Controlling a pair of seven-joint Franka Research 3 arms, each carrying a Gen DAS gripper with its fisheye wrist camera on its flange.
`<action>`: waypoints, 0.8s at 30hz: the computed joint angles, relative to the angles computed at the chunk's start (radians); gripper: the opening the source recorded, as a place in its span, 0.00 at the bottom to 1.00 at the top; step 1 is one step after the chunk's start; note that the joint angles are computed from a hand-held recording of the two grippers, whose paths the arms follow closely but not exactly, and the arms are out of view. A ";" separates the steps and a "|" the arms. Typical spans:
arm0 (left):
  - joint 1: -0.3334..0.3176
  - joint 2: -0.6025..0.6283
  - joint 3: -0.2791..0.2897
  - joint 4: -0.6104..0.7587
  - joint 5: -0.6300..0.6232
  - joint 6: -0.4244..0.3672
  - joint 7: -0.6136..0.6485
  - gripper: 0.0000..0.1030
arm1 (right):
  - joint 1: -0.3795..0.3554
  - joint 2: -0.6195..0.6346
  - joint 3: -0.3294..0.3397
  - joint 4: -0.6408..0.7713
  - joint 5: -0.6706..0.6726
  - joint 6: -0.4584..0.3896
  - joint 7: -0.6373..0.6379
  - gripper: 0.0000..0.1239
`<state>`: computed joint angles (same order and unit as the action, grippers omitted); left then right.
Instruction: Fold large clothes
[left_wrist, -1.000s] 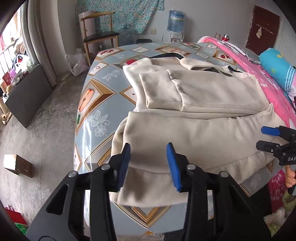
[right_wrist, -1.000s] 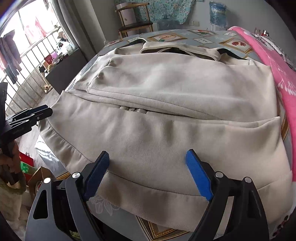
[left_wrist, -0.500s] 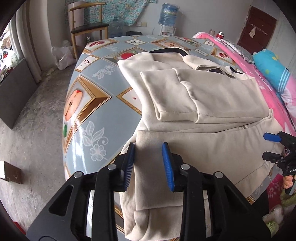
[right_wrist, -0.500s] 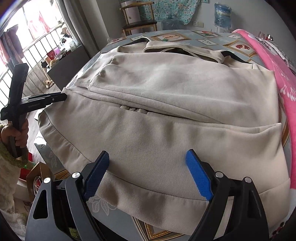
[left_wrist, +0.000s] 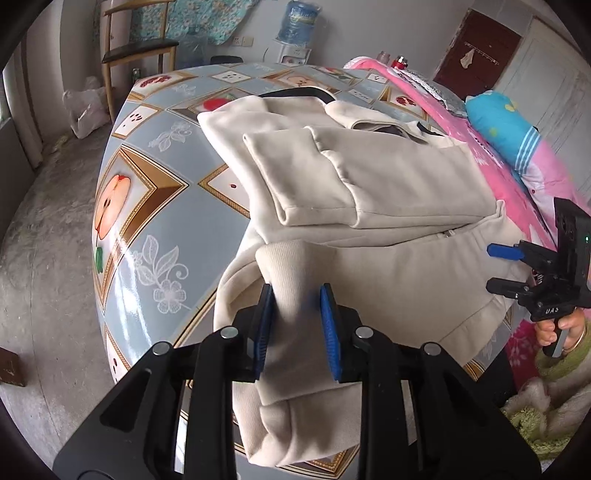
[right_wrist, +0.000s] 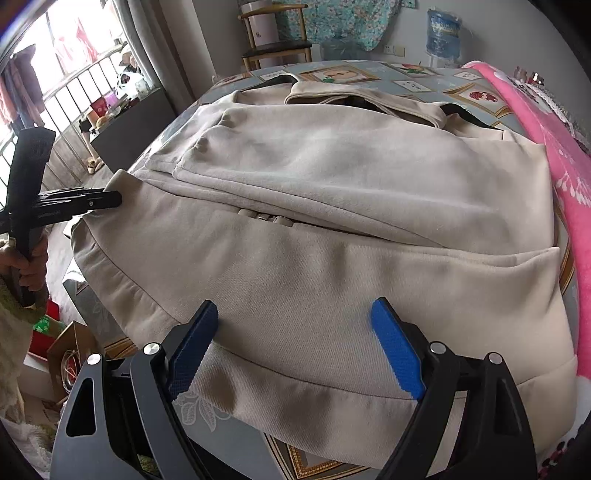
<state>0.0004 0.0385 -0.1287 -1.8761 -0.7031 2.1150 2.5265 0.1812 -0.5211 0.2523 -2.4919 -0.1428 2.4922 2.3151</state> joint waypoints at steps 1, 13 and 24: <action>-0.001 0.016 -0.001 0.017 0.013 -0.011 -0.016 0.29 | -0.001 0.001 0.001 0.002 -0.001 -0.002 0.002 0.67; 0.022 0.010 -0.016 0.032 -0.045 -0.119 0.100 0.36 | -0.004 0.005 0.007 0.004 -0.022 -0.004 0.017 0.67; -0.085 -0.121 -0.027 -0.173 0.131 0.282 0.013 0.11 | 0.001 -0.014 -0.003 -0.016 -0.014 0.018 0.016 0.67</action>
<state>-0.0849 -0.0825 -0.1556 -2.0489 -0.5720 2.3971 2.5391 0.1818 -0.5356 0.2488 -2.5082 -0.1564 2.5101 2.3307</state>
